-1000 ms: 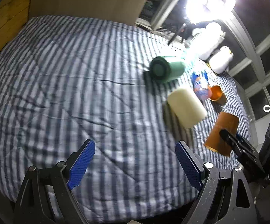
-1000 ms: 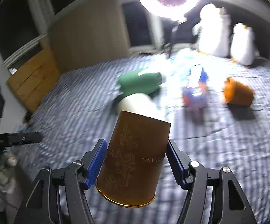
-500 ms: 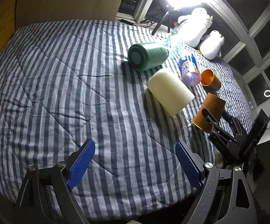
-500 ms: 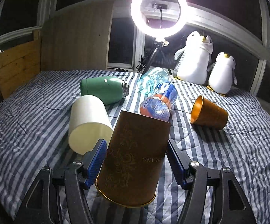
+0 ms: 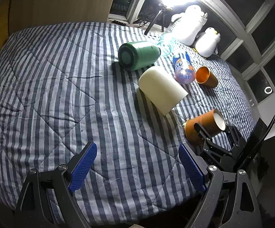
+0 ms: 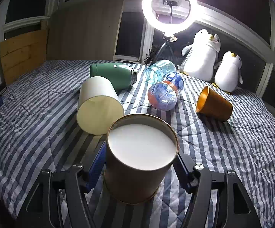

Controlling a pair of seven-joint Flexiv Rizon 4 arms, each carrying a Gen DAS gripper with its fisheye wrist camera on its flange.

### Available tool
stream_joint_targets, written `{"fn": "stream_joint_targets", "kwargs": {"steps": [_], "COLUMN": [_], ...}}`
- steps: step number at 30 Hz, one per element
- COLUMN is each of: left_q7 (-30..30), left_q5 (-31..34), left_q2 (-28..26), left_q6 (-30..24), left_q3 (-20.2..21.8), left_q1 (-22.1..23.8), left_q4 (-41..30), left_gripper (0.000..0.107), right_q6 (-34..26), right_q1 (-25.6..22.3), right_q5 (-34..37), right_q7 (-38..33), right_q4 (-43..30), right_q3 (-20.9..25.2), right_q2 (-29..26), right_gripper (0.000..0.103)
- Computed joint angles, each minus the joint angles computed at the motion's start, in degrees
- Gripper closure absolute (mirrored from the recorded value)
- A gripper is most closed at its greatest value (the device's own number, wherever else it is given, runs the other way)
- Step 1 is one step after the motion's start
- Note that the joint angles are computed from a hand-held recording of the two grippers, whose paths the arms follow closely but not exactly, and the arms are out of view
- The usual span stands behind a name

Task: Flip cup upside down

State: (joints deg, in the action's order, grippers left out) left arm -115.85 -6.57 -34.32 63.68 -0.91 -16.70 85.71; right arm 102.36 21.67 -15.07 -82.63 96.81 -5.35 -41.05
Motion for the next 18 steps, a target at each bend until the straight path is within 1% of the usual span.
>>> {"fn": "stream_joint_targets", "kwargs": {"steps": [2, 5, 7, 9, 11, 12, 13, 14, 15, 18], "left_q7": [0.3, 0.4, -0.9, -1.9, -3.2, -4.2, -6.1, -7.5, -9.9, -20.5], "left_q5": [0.1, 0.5, 2.2, 3.4, 5.1, 6.4, 8.7, 10.3, 13.0, 23.7], "left_q2": [0.0, 0.0, 0.0, 0.3, 0.6, 0.8, 1.1, 1.2, 1.4, 2.0], "left_q6": [0.3, 1.0, 1.5, 2.2, 3.1, 3.7, 4.3, 4.5, 4.9, 4.9], "left_q3": [-0.1, 0.1, 1.6, 2.3, 3.3, 4.3, 6.2, 7.3, 9.4, 17.7], "left_q1": [0.0, -0.4, -1.7, -2.6, -3.8, -4.7, -6.4, -7.4, -9.3, -16.5], "left_q4": [0.1, 0.2, -0.1, 0.1, 0.1, 0.1, 0.0, -0.3, -0.8, -2.9], "left_gripper": [0.017, 0.017, 0.017, 0.017, 0.017, 0.017, 0.017, 0.017, 0.017, 0.017], "right_q6": [0.6, 0.5, 0.2, 0.7, 1.7, 2.6, 3.2, 4.3, 6.1, 9.9], "right_q1": [0.2, -1.1, -2.0, -1.8, -2.0, -2.9, -2.9, -2.3, -1.7, 0.0], "right_q5": [0.5, 0.6, 0.5, 0.9, 1.6, 1.9, 2.3, 3.1, 4.4, 7.7], "right_q7": [0.2, 0.2, 0.4, 0.5, 0.6, 0.7, 0.7, 0.8, 0.8, -0.1], "right_q4": [0.5, 1.5, 2.7, 4.3, 6.2, 7.4, 8.2, 9.0, 10.3, 12.3], "right_q3": [-0.3, 1.3, 2.3, 2.0, 2.0, 2.8, 2.7, 2.0, 1.2, -0.4], "right_q2": [0.4, 1.7, 3.0, 4.4, 6.1, 7.2, 8.0, 8.7, 9.8, 11.8], "right_gripper": [0.029, 0.026, 0.024, 0.023, 0.021, 0.02, 0.017, 0.016, 0.016, 0.011]}}
